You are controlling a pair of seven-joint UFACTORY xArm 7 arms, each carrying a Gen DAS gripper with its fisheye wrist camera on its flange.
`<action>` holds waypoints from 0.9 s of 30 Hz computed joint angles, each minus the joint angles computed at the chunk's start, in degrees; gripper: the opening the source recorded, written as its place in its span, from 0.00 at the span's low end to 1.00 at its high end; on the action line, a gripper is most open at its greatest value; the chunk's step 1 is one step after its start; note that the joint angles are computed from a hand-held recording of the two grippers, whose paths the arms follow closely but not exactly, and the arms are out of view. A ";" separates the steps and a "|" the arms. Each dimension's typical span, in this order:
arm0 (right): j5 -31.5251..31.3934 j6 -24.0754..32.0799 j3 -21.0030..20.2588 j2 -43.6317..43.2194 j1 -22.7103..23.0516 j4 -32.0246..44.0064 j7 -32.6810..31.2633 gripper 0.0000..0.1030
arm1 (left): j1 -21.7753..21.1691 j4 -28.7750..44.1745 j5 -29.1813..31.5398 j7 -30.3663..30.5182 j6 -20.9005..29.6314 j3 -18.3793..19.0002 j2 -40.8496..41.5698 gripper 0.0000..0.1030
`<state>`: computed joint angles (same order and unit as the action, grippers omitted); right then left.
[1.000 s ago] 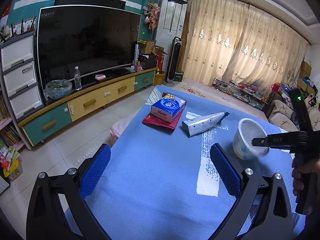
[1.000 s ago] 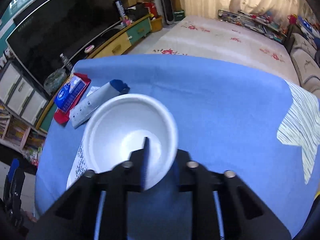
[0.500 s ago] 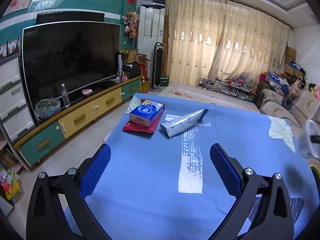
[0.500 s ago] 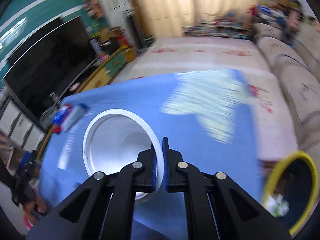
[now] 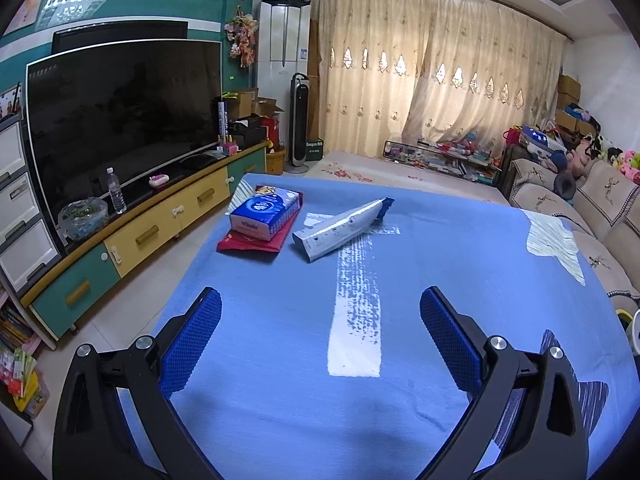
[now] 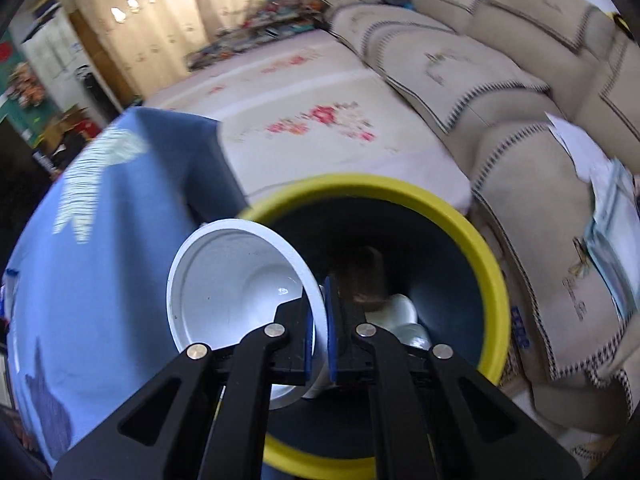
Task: Collect trash
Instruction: 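Carry the yogurt cup over the bin and open the right gripper, then grasp the white tube with the left gripper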
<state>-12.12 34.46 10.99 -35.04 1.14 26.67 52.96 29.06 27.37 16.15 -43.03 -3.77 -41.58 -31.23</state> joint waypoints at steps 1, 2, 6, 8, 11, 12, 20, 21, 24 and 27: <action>0.05 -0.05 -0.58 -0.20 -0.17 -0.67 -0.31 0.08 | -0.66 0.27 0.03 0.30 0.50 0.35 0.39 0.95; 0.10 -0.03 -0.98 -0.28 -0.42 -1.24 -0.52 0.10 | -0.95 0.57 0.20 0.52 0.81 0.58 0.76 0.95; 0.14 -0.16 -1.87 0.29 -1.52 -2.47 -1.17 0.47 | -5.29 2.39 1.30 2.16 3.65 4.09 2.93 0.95; -1.48 -0.37 -0.11 1.33 -3.01 -1.73 0.68 0.57 | -8.39 3.37 2.13 3.24 4.66 7.05 4.09 0.95; -3.11 -0.12 0.75 -1.04 -3.26 -2.52 2.13 0.57 | -14.56 5.71 3.29 7.30 5.55 13.47 7.22 0.95; -3.36 -0.39 1.00 -1.35 -3.14 -2.49 2.40 0.57 | -15.96 6.71 3.62 8.42 5.99 14.97 8.35 0.95; -5.91 -0.44 4.37 -1.22 -0.87 0.05 3.74 0.59 | -25.11 20.35 9.05 19.27 7.91 25.81 24.19 0.95; -6.17 -0.40 4.58 -0.95 -0.64 0.53 3.83 0.61 | -25.72 22.52 9.93 19.99 8.24 26.50 26.44 0.95; -7.10 -0.09 5.58 -0.69 0.10 1.67 4.34 0.63 | -28.79 29.90 5.28 28.86 10.86 28.94 33.77 0.95; -7.43 0.23 5.91 -0.73 0.98 2.51 4.75 0.63 | -30.27 36.85 3.08 32.28 14.98 30.38 40.00 0.93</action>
